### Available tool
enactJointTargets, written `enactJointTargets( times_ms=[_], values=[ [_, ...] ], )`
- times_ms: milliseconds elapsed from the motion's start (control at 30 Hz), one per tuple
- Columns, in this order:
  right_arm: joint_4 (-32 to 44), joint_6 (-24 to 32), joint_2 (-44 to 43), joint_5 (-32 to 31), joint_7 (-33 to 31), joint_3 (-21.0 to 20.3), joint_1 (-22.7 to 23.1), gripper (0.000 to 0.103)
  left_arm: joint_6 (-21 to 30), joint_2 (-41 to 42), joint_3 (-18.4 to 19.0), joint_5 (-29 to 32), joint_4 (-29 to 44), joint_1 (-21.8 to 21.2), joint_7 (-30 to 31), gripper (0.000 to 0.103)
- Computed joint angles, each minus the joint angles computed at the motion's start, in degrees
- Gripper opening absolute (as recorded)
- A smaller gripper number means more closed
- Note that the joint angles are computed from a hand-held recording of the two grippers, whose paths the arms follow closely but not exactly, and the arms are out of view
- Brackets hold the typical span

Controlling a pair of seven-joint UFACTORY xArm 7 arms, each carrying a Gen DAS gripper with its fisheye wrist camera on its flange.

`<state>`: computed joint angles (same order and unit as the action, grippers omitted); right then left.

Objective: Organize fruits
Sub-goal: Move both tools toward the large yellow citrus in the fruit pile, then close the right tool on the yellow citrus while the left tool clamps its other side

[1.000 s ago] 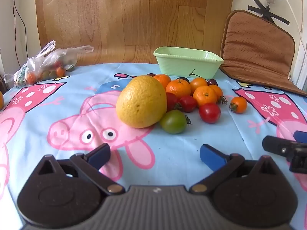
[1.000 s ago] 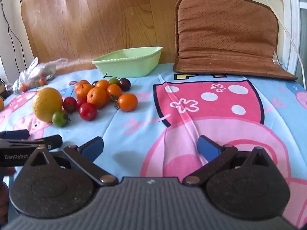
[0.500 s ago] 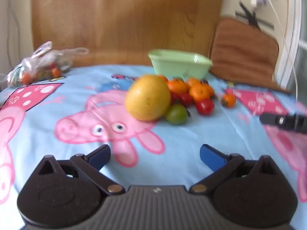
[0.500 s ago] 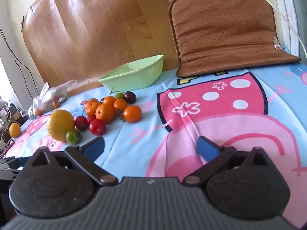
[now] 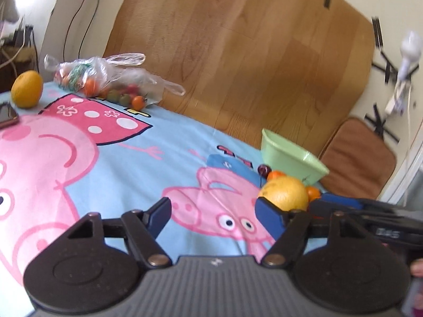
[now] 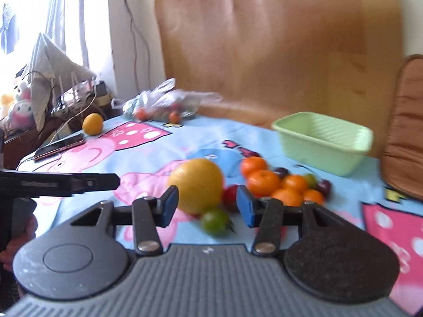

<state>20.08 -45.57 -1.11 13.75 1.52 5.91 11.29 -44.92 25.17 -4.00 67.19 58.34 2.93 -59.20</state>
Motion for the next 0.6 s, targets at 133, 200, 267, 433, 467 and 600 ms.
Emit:
enactJointTargets(
  times_ms=[133, 200, 267, 433, 467, 600],
  values=[
    [4.8, 4.8, 2.7, -1.8, -2.8, -0.4, -0.3, 0.059, -4.0, 2.7, 0.7, 4.0, 3.9, 2.1, -6.6, 0.073],
    [7.9, 5.9, 4.3, 6.0, -11.3, 0.7, 2.0, 0.059, -4.6, 3.1, 1.6, 3.3, 4.4, 2.2, -7.6, 0.074],
    [9.4, 7.2, 4.2, 6.8, -16.2, 0.6, 3.1, 0.054, -4.6, 3.3, 2.3, 2.4, 4.5, 2.5, -8.0, 0.074],
    [13.4, 13.7, 4.3, 2.0, -30.0, 1.5, 5.3, 0.045, -5.0, 5.2, 3.2, 4.4, 8.3, 3.8, -14.2, 0.076],
    [14.3, 13.8, 5.2, 3.7, -33.3, 1.7, 6.5, 0.046, -5.1, 5.5, 3.3, 4.5, 8.9, 3.9, -14.9, 0.076],
    [15.0, 14.0, 6.2, 1.4, -31.6, 1.4, 7.0, 0.046, -5.2, 6.5, 3.7, 5.8, 11.3, 3.2, -17.0, 0.078]
  ],
)
